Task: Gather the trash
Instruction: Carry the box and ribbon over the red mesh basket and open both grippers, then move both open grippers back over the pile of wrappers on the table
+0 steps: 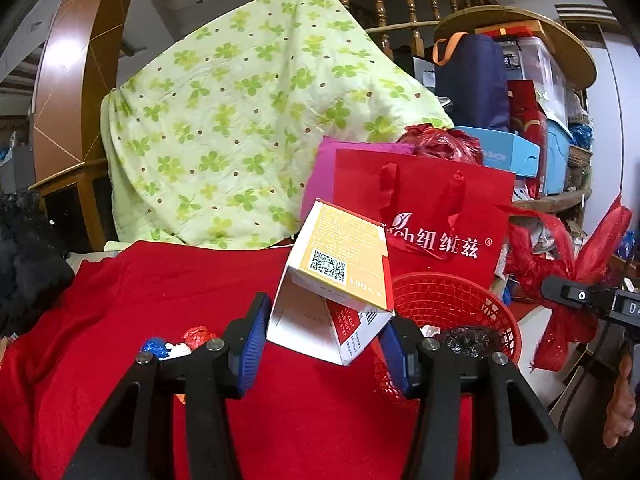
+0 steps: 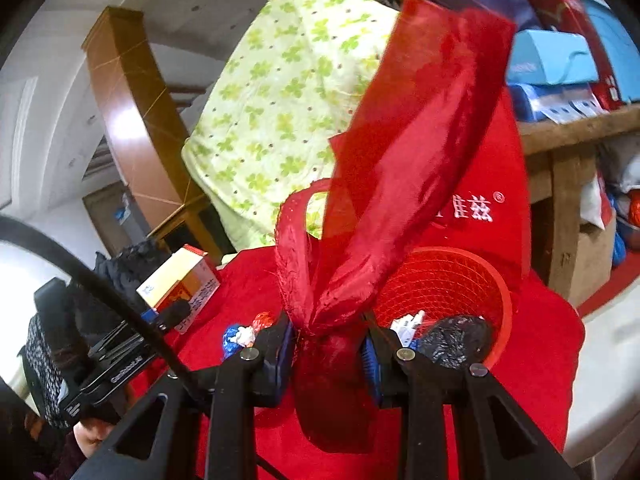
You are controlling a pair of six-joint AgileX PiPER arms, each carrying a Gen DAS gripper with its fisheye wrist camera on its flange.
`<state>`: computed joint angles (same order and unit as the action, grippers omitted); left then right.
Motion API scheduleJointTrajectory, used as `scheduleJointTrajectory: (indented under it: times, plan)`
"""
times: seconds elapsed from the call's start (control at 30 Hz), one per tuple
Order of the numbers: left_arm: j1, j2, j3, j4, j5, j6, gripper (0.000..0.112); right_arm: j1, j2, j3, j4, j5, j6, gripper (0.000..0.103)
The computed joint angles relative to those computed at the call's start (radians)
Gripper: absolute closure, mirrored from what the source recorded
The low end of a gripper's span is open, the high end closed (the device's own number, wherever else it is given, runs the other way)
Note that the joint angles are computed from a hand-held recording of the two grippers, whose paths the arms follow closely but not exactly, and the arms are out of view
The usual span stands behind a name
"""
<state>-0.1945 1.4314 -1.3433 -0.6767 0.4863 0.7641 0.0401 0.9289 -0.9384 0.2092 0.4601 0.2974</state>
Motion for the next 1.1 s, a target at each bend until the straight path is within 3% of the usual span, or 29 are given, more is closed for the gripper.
scheduleJointTrajectory:
  times: [0.33,0.63,0.83,0.9,0.93,1.03,1.1]
  plan:
    - [-0.047,0.06,-0.037,-0.012,0.002,0.01,0.058,-0.077,0.058,-0.028,0.043,0.008,-0.064,0.071]
    - [-0.069,0.214,-0.187,-0.117,0.16,0.061,0.057,-0.249,0.135,-0.001,0.311,-0.001,-0.313,0.071]
    - [-0.13,0.323,-0.315,-0.061,0.234,-0.005,0.057,-0.322,0.171,0.016,0.447,-0.006,-0.435,0.069]
    - [-0.143,0.349,-0.341,-0.047,0.25,-0.01,0.048,-0.345,0.188,0.015,0.516,0.008,-0.494,0.069]
    - [-0.148,0.359,-0.351,-0.032,0.253,-0.021,0.045,-0.353,0.197,0.015,0.548,0.019,-0.513,0.065]
    - [-0.133,0.367,-0.341,-0.027,0.25,-0.011,0.042,-0.375,0.22,0.031,0.689,0.04,-0.597,0.027]
    - [-0.106,0.361,-0.328,-0.04,0.263,0.013,0.042,-0.379,0.223,0.059,0.807,0.028,-0.692,0.026]
